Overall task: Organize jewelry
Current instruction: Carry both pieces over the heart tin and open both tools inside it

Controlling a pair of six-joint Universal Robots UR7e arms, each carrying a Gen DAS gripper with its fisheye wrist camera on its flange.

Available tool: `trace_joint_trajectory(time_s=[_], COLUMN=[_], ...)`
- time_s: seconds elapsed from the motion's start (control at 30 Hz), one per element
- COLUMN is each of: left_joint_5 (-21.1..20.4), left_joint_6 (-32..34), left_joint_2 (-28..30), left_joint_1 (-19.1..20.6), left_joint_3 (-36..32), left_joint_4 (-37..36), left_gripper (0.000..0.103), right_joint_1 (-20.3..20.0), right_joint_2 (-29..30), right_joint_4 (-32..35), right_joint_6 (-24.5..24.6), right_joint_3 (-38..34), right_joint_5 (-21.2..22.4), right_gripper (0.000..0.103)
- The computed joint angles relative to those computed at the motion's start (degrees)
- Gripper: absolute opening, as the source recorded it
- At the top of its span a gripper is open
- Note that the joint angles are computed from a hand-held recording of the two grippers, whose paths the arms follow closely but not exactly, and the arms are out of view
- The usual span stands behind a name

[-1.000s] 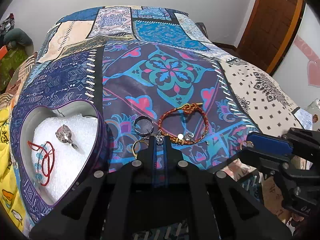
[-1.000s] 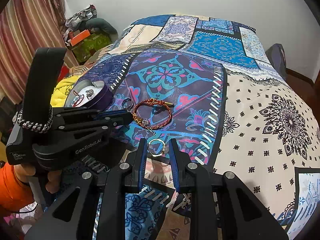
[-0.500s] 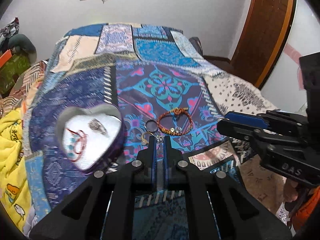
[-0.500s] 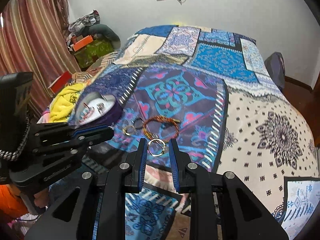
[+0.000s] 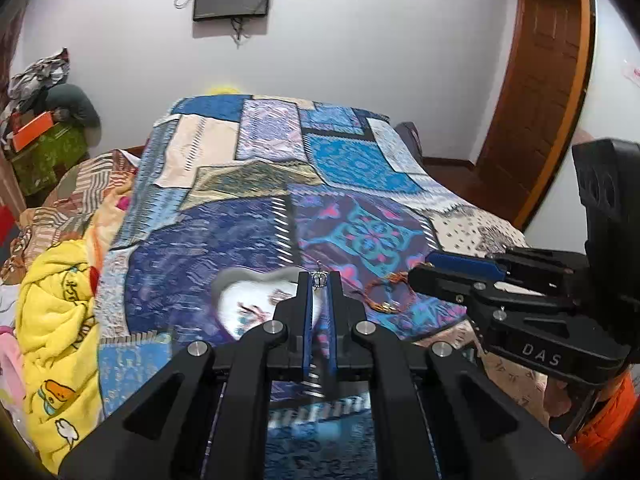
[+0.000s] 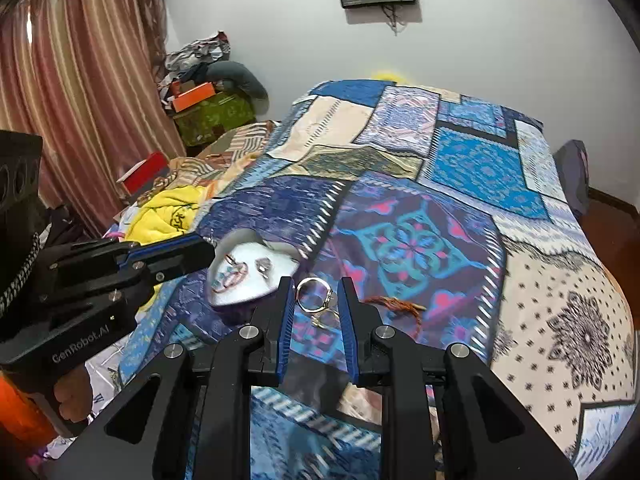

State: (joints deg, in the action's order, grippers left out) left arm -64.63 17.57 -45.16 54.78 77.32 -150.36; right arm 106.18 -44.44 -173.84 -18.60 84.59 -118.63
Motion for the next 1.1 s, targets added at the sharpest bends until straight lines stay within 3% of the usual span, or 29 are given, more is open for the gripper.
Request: trace_joint_trajectory(time_s=[0.43,1.1], left_joint_5=[-0.26,-1.25], left_joint_6=[0.67,-1.12], left_joint_2=[1.67,7.93], left_joint_1=[2.64,5.74], left_joint_3=[-5.02,-13.40], left_joint_4=[0.82,11.09], left_gripper=[0.005,0.005], right_joint_1=[0.03,-1.39], right_joint_2=[5.19,8.95], right_joint_4=[4.70,11.31], right_joint_6=[-0.74,-1.54], right_joint_3=[-7.21,-12.66], right_joint_5=[2.34,1.70], right_gripper=[0.020,0.020])
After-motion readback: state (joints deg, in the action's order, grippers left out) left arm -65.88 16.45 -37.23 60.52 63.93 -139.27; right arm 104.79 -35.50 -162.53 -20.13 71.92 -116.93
